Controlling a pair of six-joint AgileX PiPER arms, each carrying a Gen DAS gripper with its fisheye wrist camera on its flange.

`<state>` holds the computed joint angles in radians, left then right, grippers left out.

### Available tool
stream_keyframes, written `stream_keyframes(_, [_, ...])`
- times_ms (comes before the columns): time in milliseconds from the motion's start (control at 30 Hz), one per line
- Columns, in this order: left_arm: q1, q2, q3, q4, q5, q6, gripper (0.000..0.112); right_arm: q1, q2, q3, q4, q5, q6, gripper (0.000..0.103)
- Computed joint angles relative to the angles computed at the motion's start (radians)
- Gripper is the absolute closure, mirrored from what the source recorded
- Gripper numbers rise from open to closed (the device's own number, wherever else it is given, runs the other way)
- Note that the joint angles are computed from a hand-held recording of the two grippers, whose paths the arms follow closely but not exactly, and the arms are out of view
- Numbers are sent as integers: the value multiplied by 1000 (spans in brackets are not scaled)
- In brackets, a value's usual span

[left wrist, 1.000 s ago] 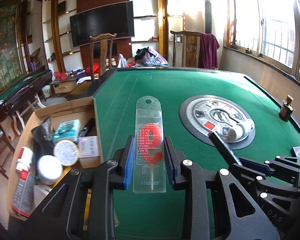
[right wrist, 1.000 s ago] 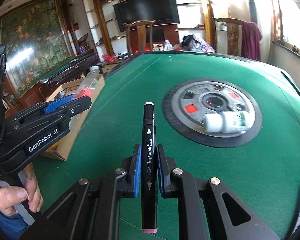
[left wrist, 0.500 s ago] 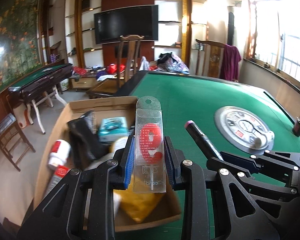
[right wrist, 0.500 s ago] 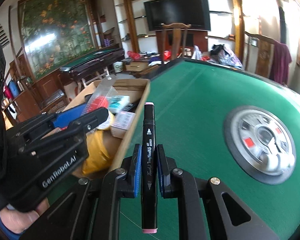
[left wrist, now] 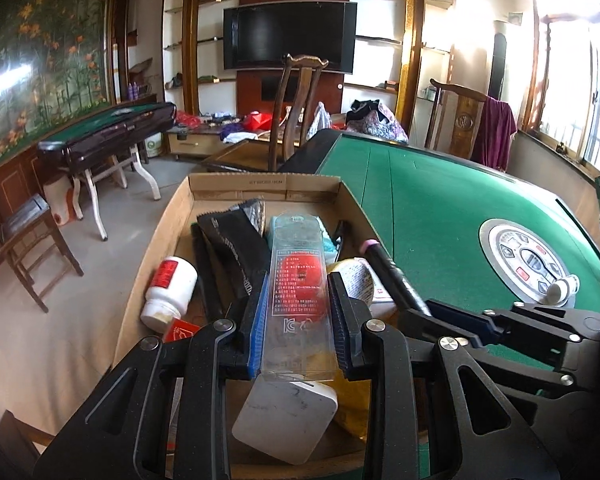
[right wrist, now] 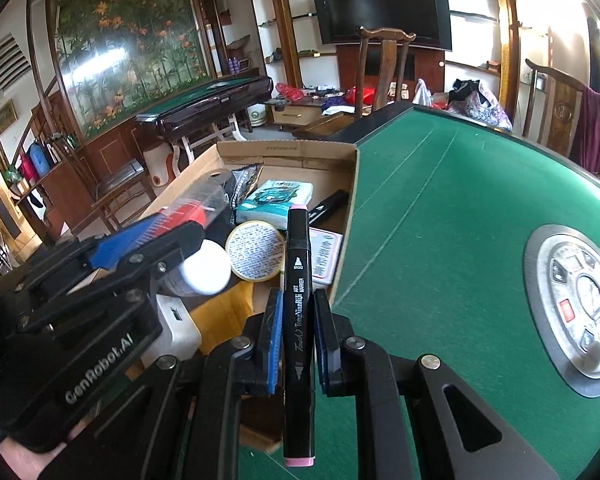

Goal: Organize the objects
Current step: 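Open both tools to drop the blister pack and marker into the tray, then grasp the white green-label bottle on the table dial with the right tool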

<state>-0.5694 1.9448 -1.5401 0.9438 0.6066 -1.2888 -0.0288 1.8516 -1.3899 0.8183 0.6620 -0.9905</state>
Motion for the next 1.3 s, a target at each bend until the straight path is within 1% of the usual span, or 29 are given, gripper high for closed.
stream_keyframes(67, [5,-1,5,11,-11,-19,84,18,15,-14,-20,-20,22,90])
stream_keyframes(167, [13,-3,11,18,-26,-34,84,31,37,-36,-31,-18,41,90])
stream_keyframes(200, [18,-6,17,20,-35,-39,84,41,42,-42,-44,-24,52,90])
stream_keyframes(233, [28,-10,24,10,-60,-39,84,51,50,-53,-62,-24,61,90])
stream_keyframes(267, [43,-12,25,-21,-84,-16,83,64,60,-69,-94,-23,77,89])
stream_keyframes(333, [84,-22,40,-141,-158,53,79,84,57,-65,-126,-36,81,89])
stream_keyframes(400, [122,-29,53,-278,-211,141,71,100,37,-39,-141,-63,64,89])
stream_keyframes(433, [143,-36,68,-341,-244,180,69,96,14,-11,-123,-84,35,88])
stream_keyframes(467, [150,-41,73,-363,-254,190,69,83,5,-7,-100,-78,6,88])
stream_keyframes(533, [157,-52,82,-364,-266,174,69,48,-23,19,-27,-63,-67,88])
stream_keyframes(567, [156,-58,86,-354,-270,166,69,9,-39,27,35,-35,-123,88])
stream_keyframes(633, [145,-70,91,-292,-261,109,69,-43,-54,31,83,-8,-163,82])
stream_keyframes(700, [134,-80,91,-261,-257,83,69,-127,-48,1,120,36,-175,64])
stream_keyframes(733, [128,-84,90,-255,-254,77,69,-156,-47,-6,132,46,-185,61])
stream_keyframes(800, [111,-89,83,-251,-248,83,69,-221,-26,-49,101,35,-178,47])
stream_keyframes(833, [97,-88,74,-237,-237,79,69,-261,-2,-88,65,24,-152,46])
stream_keyframes(867, [88,-86,64,-226,-226,77,69,-298,32,-144,31,45,-114,45])
stream_keyframes(900, [74,-83,51,-215,-215,78,69,-325,68,-200,-3,72,-78,40])
stream_keyframes(933, [64,-77,36,-223,-208,97,69,-352,116,-273,-63,105,-23,38])
stream_keyframes(1033, [42,-60,-1,-281,-201,162,69,-406,271,-504,-239,165,137,37])
stream_keyframes(1067, [36,-52,-13,-296,-197,183,69,-422,335,-597,-291,215,179,37])
stream_keyframes(1133, [16,-36,-39,-318,-181,217,69,-447,411,-704,-329,288,205,37])
stream_keyframes(1167, [8,-31,-45,-322,-179,226,69,-453,438,-745,-342,330,209,37])
stream_keyframes(1200, [0,-24,-54,-331,-173,240,69,-455,441,-745,-354,347,205,37])
stream_keyframes(1233, [-7,-20,-59,-333,-169,245,69,-460,420,-707,-350,335,185,37])
stream_keyframes(1300, [-14,-8,-81,-361,-160,278,69,-481,396,-680,-319,387,144,37])
